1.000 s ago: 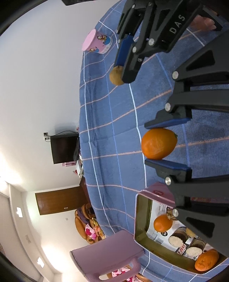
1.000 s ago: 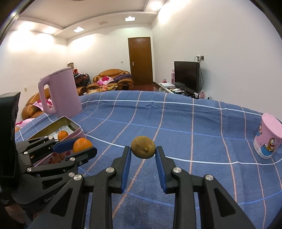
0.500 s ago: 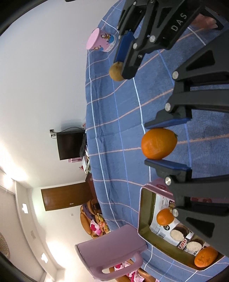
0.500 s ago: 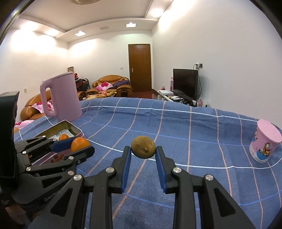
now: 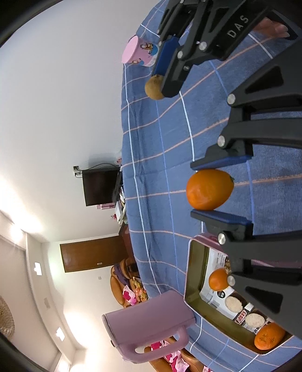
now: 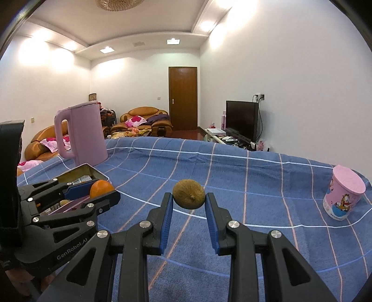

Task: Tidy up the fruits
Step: 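Lift and carry the orange and yellow-green fruit toward the tin with both tools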

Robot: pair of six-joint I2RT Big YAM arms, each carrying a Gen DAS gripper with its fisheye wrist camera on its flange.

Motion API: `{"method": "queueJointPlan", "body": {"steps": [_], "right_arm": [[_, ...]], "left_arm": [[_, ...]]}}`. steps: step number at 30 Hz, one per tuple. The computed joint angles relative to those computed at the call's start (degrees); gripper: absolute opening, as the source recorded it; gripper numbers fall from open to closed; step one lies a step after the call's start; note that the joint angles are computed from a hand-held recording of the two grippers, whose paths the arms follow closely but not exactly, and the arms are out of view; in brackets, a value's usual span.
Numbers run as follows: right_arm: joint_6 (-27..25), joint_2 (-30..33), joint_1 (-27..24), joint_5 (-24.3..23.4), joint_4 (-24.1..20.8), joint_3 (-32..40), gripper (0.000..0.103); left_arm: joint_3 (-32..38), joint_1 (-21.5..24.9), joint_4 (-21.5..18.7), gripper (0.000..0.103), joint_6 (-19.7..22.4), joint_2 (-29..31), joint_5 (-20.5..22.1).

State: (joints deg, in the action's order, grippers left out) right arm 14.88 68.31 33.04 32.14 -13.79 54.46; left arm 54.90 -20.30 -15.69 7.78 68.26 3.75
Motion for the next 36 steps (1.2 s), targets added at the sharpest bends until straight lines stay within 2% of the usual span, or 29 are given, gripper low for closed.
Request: {"method": "queueJointPlan", "body": {"steps": [15,24,36], "right_arm": [[-1.69,-1.57,1.46,2.71,4.24,-2.00,0.030],[-2.42,-1.53,2.27,2.90,4.31,-1.96,0.030],[-2.36,0.22,3.51,2.04,1.75,-0.06,0.030]], "left_arm": [[-3.29,-0.23,4.87,0.036,0.05,-3.20,-1.36],[-3.74,0.86,3.20,0.036,-0.41,-4.37,0.11],[-3.78,3.33,-0.57,0.036,-0.24,-5.55,1.82]]}}
